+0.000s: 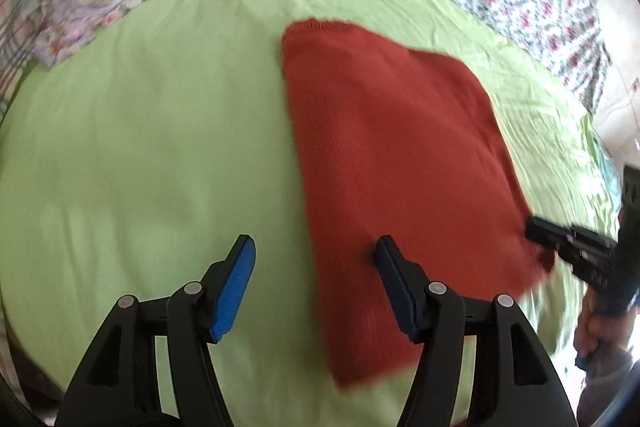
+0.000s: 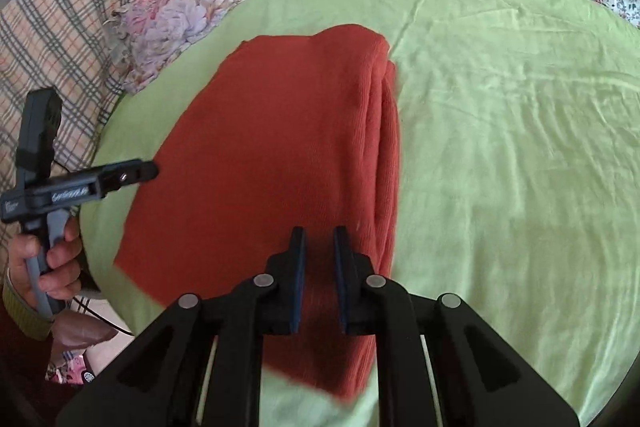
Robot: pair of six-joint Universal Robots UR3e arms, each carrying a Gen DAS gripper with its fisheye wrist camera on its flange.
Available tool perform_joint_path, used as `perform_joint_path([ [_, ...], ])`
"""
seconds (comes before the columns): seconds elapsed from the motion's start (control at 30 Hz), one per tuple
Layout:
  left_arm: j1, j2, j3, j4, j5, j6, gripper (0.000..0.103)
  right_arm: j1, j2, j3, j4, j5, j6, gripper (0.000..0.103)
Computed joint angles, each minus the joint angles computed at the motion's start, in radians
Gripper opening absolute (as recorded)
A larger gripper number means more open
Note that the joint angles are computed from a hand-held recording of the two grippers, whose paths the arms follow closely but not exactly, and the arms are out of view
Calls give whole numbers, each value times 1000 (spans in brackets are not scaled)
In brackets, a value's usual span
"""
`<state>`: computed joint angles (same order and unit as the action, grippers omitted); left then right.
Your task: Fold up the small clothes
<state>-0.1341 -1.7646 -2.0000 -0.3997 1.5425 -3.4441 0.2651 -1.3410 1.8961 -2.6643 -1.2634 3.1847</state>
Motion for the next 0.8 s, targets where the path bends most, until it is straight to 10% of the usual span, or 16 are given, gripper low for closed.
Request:
perform_joint_path([
  [0.8, -158, -34, -54, -29, 190, -79, 70, 99, -52, 126, -27, -171, 54, 15],
])
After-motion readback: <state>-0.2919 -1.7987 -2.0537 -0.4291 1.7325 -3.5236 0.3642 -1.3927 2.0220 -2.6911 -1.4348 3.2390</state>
